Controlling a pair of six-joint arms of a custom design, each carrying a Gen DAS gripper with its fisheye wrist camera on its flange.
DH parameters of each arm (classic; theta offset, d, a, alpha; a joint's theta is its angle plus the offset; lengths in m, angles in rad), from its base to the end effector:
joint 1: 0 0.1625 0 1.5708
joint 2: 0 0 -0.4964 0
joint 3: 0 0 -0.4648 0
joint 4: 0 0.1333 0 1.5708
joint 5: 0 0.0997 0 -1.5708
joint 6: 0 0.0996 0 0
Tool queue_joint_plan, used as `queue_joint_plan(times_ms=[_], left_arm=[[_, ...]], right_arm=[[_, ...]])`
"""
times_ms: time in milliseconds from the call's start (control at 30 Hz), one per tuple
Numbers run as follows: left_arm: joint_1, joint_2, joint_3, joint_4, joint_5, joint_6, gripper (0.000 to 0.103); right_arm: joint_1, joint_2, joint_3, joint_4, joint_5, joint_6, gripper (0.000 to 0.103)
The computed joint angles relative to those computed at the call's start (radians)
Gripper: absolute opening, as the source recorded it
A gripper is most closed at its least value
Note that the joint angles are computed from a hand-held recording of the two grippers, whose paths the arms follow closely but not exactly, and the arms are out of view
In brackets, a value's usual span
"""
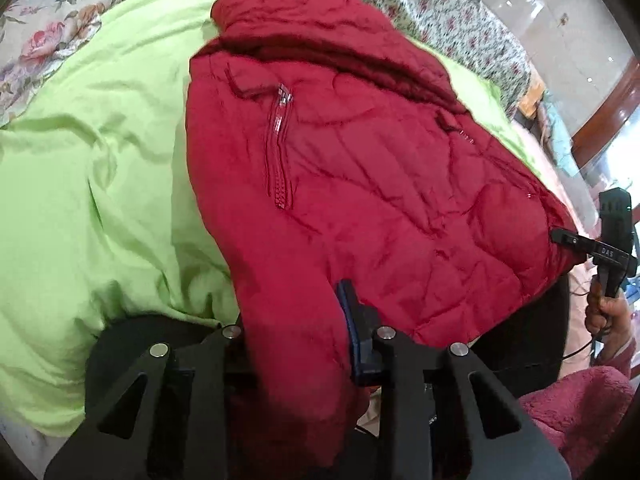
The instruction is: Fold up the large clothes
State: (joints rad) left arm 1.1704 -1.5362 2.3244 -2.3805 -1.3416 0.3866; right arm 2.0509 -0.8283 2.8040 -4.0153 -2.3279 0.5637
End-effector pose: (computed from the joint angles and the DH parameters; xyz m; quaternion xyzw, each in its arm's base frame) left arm -0.0305 -0.4721 0.2342 0.3798 0.9179 -0.0115 0.1143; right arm 0.1842 -0.2132 0.0815 -0.1235 -0.8994 0.3663 0.2040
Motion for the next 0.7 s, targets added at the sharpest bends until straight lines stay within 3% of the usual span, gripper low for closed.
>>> queue_joint_plan(times_ms=[267, 467, 700], left_arm=[[0.002, -0.025, -0.027, -0.049, -0.100, -0.006, 0.018], [-0.021, -0.024, -0.037, -0.127, -0.144, -0.020, 0.017], [-0.043, 0.013, -0.083, -0.169, -0.185, -0.049, 0.017]], right_arm=[[0.021, -0.013, -0.012, -0.132, 0.021, -0.115, 0.026], [0.038, -0.001, -0.037, -0.213, -0.039, -0.156, 0.024], [0.048, -0.036, -0.055, -0.301, -0.060, -0.251, 0.023]])
